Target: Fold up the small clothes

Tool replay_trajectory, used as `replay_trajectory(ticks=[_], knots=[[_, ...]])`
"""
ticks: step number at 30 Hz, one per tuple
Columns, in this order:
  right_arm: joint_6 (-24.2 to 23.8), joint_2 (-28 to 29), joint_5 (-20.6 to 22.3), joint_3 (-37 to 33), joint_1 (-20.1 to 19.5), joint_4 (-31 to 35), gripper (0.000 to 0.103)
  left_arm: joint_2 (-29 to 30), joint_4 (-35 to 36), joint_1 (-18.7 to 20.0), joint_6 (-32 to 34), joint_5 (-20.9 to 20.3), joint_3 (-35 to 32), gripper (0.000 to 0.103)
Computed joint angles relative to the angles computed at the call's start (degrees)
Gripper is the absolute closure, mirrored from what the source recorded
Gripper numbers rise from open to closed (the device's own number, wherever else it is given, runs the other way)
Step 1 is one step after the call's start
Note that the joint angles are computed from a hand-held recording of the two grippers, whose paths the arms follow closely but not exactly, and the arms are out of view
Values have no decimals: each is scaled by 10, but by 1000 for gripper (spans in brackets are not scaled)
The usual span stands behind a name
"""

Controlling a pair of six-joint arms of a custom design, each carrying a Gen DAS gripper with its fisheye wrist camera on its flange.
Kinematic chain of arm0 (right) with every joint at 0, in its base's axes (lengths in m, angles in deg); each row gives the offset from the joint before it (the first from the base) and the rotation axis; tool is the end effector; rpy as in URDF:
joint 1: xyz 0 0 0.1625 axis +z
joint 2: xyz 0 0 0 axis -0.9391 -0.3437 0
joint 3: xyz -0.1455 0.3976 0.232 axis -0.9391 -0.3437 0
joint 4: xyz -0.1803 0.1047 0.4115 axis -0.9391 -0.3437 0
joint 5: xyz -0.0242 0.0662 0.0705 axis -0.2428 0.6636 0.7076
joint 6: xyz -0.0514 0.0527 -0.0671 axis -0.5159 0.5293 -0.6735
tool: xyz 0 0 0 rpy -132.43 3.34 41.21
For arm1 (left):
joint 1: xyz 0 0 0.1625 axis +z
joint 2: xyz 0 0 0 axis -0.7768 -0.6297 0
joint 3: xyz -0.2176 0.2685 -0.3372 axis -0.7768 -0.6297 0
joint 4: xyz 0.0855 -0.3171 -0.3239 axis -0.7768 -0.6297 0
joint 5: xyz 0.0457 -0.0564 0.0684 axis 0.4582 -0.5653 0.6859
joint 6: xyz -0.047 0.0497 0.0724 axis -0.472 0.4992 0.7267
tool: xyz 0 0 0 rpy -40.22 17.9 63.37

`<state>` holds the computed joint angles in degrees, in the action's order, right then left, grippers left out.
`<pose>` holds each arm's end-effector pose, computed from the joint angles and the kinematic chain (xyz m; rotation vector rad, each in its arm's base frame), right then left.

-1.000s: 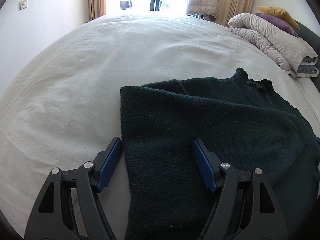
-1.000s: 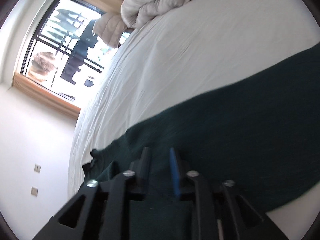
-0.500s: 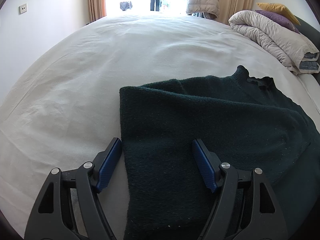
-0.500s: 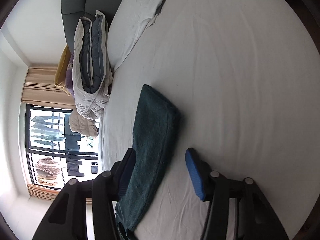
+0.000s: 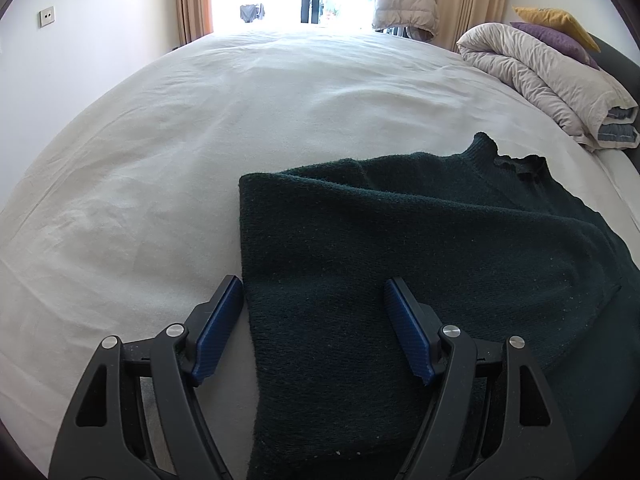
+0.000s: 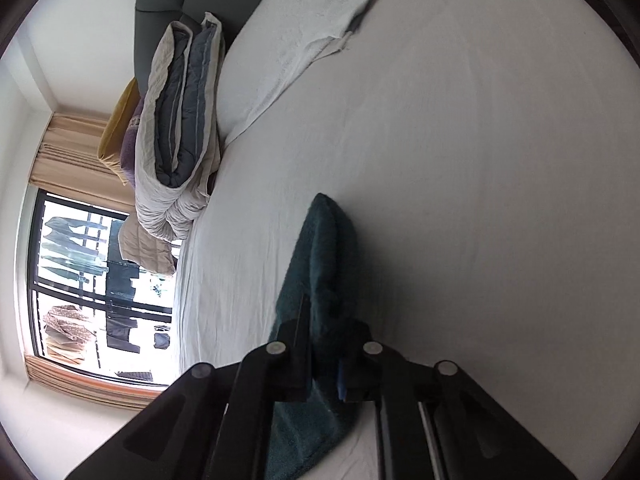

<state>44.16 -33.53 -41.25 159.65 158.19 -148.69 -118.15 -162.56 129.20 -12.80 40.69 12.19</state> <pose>0.0759 -0.5876 0.2751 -1.0656 -2.3096 1.7654 0.0653 -0.6772 0.4469 0.1907 2.2323 -0.8790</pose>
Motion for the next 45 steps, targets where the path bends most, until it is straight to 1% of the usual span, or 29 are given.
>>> replay_trajectory(ticks=[3,6,8,11,13,14,15,17,19,21,23,24,26,27,28,29,30,31,32,34,36,37,39,40,41,42,43,45], knots=[[-57,29,-19,-49,51,32,93,0,0,1,0,-4,-1,30],[-136,79,-33,-126,114,89,94,-1,-1,2,-2,-7,-1,30],[-191,124,-37,-182,156,123,94,-2,-1,3,-4,-12,-1,30],[-277,201,-39,-265,212,191,94,-4,2,5,-10,-22,-2,30],[-334,256,-46,-316,242,233,94,-6,7,7,-15,-32,-4,29],[-354,283,-49,-339,253,249,94,-7,9,9,-19,-40,-5,28],[-361,305,-48,-357,261,268,94,-9,12,11,-22,-47,-5,27],[-351,342,-39,-389,268,307,94,-13,18,14,-32,-64,-8,27],[-344,371,-33,-415,271,329,94,-19,30,18,-48,-88,-11,25],[-351,393,-40,-435,274,341,93,-31,43,24,-82,-128,-15,25],[-357,407,-26,-447,271,352,93,-45,59,30,-126,-174,-16,25],[-360,412,-20,-451,269,356,92,-49,59,29,-138,-189,-16,25],[-361,421,-14,-459,265,372,83,-50,77,25,-161,-207,-19,24],[-353,420,-7,-455,261,386,81,-48,98,25,-175,-226,-27,22],[-340,417,7,-453,255,404,72,-43,115,23,-187,-239,-34,21],[-329,414,25,-446,250,410,63,-39,126,19,-193,-243,-39,20],[-325,406,45,-432,245,400,60,-36,132,16,-198,-250,-42,15],[-321,398,57,-418,243,390,52,-34,136,15,-206,-260,-44,9],[-318,389,66,-402,242,380,42,-31,141,13,-216,-266,-47,8],[-315,364,89,-362,239,355,33,-28,158,2,-227,-257,-50,7],[-306,341,104,-321,238,317,30,-30,160,-14,-221,-244,-45,7],[-297,327,118,-298,234,300,29,-30,155,-23,-215,-230,-42,7],[-274,301,145,-254,223,267,29,-34,135,-47,-197,-178,-27,7],[-261,291,152,-233,217,248,29,-35,118,-63,-177,-137,-18,7],[-250,282,161,-214,211,231,29,-33,94,-80,-149,-82,-7,7],[-238,276,166,-199,204,221,29,-31,68,-93,-121,-35,3,7],[-228,271,168,-187,198,217,29,-30,44,-101,-98,-4,12,7],[-217,267,168,-174,188,219,29,-31,23,-101,-73,20,21,7]])
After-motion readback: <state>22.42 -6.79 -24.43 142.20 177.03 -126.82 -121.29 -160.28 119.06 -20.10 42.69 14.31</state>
